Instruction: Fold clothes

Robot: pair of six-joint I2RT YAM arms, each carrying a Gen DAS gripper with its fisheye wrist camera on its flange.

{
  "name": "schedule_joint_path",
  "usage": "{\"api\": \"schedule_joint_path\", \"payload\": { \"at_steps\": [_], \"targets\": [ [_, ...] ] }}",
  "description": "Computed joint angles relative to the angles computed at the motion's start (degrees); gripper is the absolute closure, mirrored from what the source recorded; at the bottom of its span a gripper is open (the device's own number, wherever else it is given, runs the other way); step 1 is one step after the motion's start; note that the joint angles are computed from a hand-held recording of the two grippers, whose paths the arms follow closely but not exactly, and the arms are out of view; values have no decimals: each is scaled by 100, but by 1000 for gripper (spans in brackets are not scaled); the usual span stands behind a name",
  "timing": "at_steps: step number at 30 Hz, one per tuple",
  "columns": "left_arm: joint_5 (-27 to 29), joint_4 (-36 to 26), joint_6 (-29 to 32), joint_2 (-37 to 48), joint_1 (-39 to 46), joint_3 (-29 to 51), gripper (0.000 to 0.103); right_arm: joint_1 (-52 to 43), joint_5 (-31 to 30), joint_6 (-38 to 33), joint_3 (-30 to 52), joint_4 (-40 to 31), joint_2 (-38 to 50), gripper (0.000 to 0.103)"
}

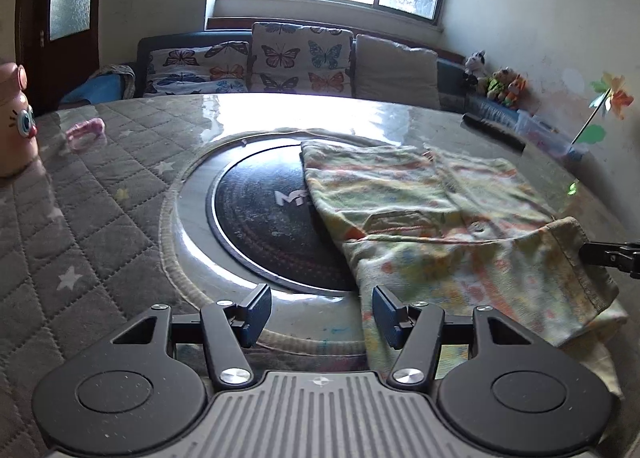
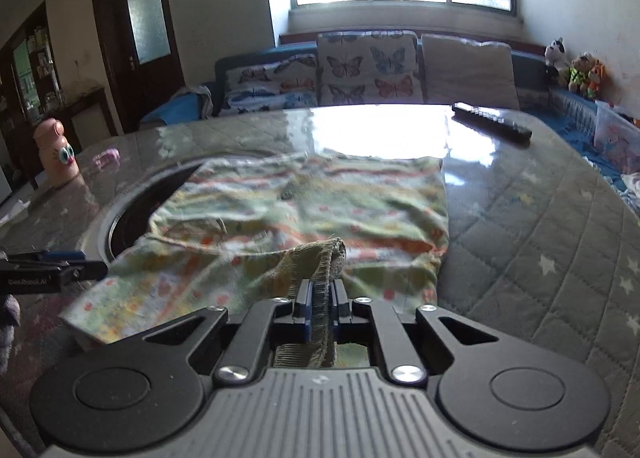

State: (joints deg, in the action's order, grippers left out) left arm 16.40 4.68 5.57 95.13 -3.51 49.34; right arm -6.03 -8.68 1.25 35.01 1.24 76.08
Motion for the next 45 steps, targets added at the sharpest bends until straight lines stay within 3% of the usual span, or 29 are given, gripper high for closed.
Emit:
{"api": "schedule_joint_path", "payload": {
  "at_steps": [8,15,17,32,41,45],
  "targets": [
    [-158,-29,148,44,-268,266,45,-8,-208,-121,-24,320,177,88],
    [-299,-98,450,667,-739,795,45,96,-306,-395,82,577,718,70],
    [-449,-87,543,827,-790,853,45,99,-320,-481,26,566,680,69],
    [-332,541,1496,-163,-565,-486,39,132,-312,-1041,-628,259,-232,65],
    [207,699,2898,-1506,-705,-1795,31,-144,-545,-932,-692,-137,-792,63],
    [445,649,3546,-1834,-835,-2106,28,-310,-593,-920,-750,-279,-1093,56]
  ]
}}
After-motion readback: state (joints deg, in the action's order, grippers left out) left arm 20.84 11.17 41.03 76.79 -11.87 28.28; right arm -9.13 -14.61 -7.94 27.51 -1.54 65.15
